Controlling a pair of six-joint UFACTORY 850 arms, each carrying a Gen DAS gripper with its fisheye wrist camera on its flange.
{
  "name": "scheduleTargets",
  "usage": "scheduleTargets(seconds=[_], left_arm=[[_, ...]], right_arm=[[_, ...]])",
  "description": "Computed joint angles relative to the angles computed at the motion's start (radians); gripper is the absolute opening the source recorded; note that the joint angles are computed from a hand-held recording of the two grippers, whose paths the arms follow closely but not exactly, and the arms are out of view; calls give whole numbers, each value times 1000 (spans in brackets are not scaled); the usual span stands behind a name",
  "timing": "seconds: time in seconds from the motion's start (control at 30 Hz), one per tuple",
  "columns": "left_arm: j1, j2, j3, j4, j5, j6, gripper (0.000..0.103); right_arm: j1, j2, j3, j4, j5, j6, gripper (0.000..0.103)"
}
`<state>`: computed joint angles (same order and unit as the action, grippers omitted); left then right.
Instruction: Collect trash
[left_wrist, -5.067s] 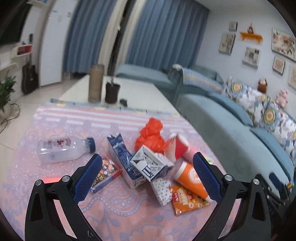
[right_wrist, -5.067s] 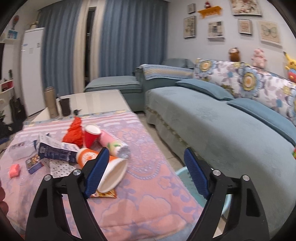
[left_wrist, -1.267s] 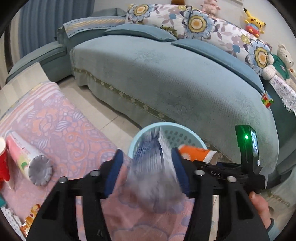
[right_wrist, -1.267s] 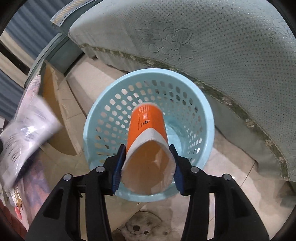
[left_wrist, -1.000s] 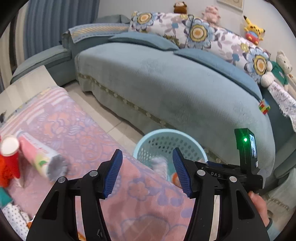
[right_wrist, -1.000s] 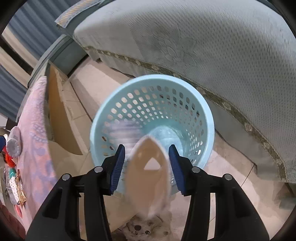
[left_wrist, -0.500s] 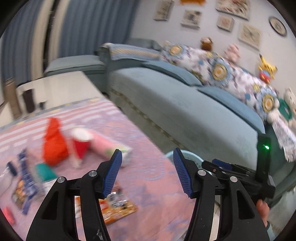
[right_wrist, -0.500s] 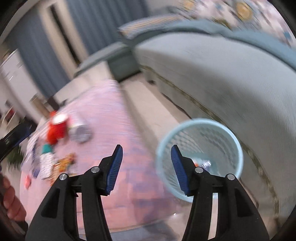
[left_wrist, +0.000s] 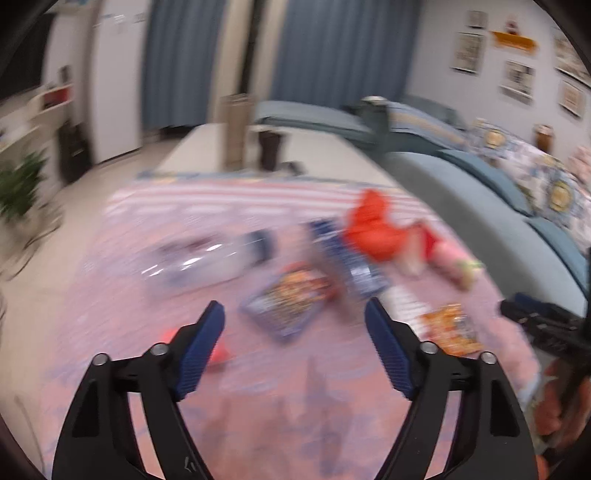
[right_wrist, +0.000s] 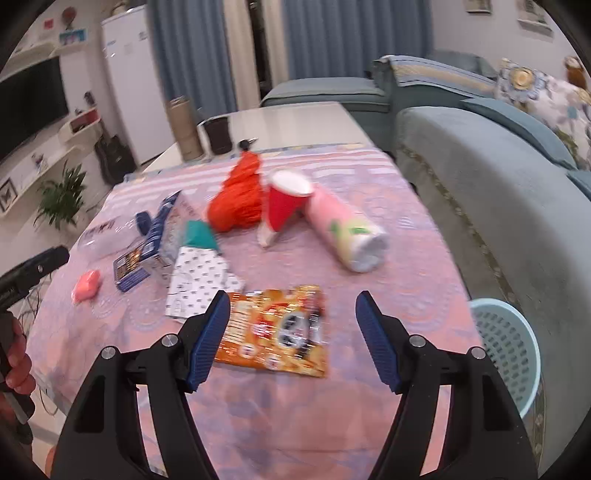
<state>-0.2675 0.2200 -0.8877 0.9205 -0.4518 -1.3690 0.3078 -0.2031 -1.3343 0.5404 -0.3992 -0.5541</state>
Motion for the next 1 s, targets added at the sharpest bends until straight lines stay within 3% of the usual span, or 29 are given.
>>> scheduleTargets(seconds=[0.13,0.23,0.43,0.5,0.63,0.77,1.0], left_arm=[[81,39,67,-96,5,57,80],[119,48,98,-148,6,79,81],[229,63,142,-475,148,322,80],[229,44,131,-512,160,360,80],[213,-17,86,-535,124,376,80],[163,-79,30,-377,18,236,81],[138,-120,-12,-336,-74,200,75]], right_arm=[[56,-36,-56,-22,-14,-6,67],[107,-96,-148,-49,-70,14,67],[195,-272,-387,-247,-204,236,67],[217,-320,-450,-312,-234,315,67],[253,-375,-503,-407,-248,417,67],[270,-401,-514,-477,-256,489,67],[301,-407,-495,-642,-237,576,66]])
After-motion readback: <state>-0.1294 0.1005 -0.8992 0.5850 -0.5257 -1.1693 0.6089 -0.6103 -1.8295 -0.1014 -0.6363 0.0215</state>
